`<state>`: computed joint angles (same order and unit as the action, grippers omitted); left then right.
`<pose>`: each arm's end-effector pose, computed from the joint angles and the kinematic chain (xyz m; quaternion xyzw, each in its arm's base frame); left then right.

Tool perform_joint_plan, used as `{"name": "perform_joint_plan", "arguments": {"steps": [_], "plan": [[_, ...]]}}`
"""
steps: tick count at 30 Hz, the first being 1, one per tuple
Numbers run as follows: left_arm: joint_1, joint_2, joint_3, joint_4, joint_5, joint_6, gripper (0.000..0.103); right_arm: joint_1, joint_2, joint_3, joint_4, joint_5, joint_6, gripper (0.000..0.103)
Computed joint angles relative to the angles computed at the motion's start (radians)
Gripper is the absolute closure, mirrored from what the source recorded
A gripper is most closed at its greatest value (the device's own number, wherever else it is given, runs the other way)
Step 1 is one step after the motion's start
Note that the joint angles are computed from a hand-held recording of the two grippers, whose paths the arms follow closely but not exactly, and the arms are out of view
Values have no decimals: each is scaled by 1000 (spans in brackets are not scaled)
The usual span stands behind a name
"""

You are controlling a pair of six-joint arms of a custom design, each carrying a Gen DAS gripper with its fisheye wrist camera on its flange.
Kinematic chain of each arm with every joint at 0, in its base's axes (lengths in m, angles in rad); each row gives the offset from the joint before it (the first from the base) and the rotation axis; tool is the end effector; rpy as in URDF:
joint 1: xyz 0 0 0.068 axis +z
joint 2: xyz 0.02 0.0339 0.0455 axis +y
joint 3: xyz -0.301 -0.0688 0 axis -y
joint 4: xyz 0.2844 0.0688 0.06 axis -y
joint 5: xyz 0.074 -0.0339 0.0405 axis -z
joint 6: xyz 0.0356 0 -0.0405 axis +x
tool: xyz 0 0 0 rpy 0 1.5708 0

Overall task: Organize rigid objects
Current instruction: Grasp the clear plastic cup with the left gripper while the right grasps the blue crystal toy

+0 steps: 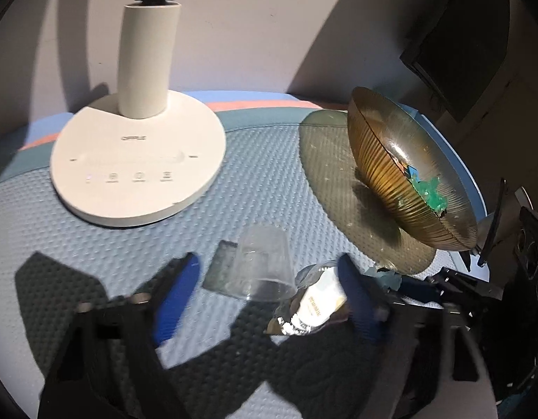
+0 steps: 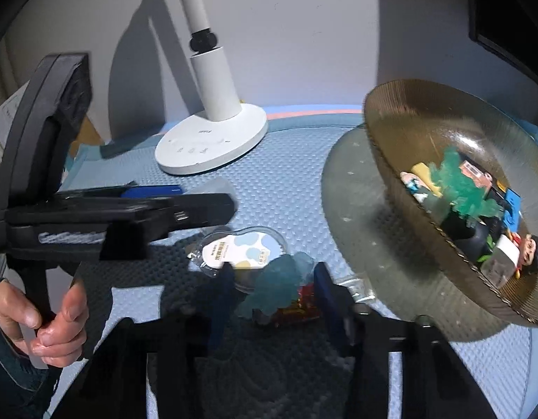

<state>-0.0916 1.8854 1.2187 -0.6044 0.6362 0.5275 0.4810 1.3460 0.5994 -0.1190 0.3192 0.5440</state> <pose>0.4004 -0.0580 0.1729 0.3306 0.8803 -0.2713 0.2053 0.2466 0.1161 0.1757 0.0840 0.9244 0.0372 0.3703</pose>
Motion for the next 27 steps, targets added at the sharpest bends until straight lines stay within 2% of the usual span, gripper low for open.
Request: {"name": "perform_joint_plan", "arguments": {"steps": [1, 2, 7, 13, 16, 18, 23, 27], "plan": [[-4, 2, 1, -2, 0, 5, 57, 6, 5, 2, 0, 8, -3, 71], [-10, 0, -4, 5, -4, 6, 65, 13, 8, 1, 3, 21, -6, 77], [19, -88, -77, 41, 14, 24, 66, 50, -97, -48, 10, 49, 23, 77], [162, -263, -191, -8, 76, 141, 66, 219, -285, -93, -110, 101, 98, 77], [254, -331, -259, -41, 88, 215, 66, 314, -281, -94, -170, 94, 175, 77], [312, -353, -290, -41, 90, 252, 66, 378, -256, -101, -161, 119, 213, 77], [408, -368, -387, 26, 73, 262, 66, 448, -161, -130, -66, 141, 256, 77], [440, -366, -427, 67, 65, 266, 66, 486, -121, -128, -84, 163, 303, 76]]}}
